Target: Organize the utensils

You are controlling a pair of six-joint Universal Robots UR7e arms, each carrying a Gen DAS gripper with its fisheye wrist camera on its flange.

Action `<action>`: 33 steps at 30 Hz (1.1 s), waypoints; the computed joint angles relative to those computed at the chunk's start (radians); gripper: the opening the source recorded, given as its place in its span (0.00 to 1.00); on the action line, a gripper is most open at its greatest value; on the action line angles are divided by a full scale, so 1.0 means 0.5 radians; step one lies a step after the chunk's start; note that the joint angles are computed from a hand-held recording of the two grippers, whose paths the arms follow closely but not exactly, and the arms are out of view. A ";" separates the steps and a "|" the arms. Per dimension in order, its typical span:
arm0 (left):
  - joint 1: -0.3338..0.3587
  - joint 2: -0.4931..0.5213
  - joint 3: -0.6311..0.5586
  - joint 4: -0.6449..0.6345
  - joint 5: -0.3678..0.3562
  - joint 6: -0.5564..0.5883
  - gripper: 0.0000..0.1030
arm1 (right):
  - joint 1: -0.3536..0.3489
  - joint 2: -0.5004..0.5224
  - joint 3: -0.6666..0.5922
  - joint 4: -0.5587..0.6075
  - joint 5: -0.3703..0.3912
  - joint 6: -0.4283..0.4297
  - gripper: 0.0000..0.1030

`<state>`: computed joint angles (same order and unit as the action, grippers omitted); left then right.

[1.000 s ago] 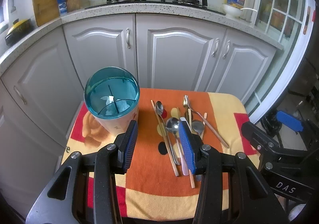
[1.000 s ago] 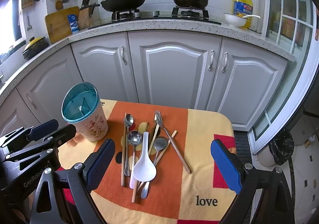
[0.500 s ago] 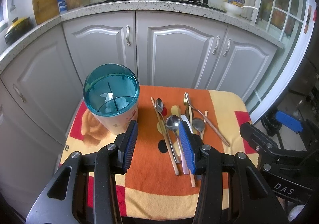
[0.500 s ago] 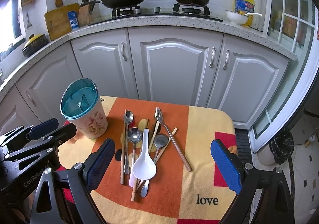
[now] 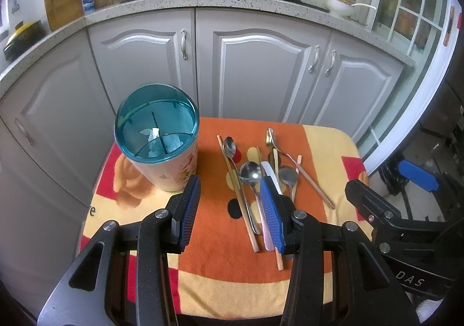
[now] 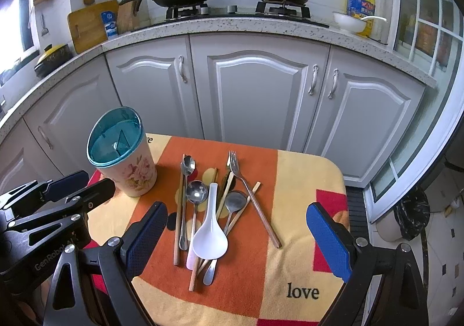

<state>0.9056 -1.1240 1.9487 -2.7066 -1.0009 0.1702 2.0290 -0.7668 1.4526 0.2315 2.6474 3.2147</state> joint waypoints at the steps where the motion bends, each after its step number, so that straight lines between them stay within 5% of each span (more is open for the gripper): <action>1: 0.000 0.002 -0.001 0.002 -0.001 -0.001 0.41 | -0.002 0.001 -0.002 0.002 0.000 -0.001 0.94; 17: 0.064 0.050 -0.054 0.168 -0.079 -0.084 0.41 | -0.115 -0.039 0.055 0.062 -0.086 0.058 0.94; 24: 0.110 0.110 -0.123 0.343 -0.195 -0.096 0.41 | -0.227 -0.083 0.148 -0.005 -0.235 -0.033 0.93; 33: 0.167 0.300 -0.303 0.531 -0.383 -0.116 0.41 | -0.439 -0.179 0.240 -0.011 -0.485 -0.098 0.79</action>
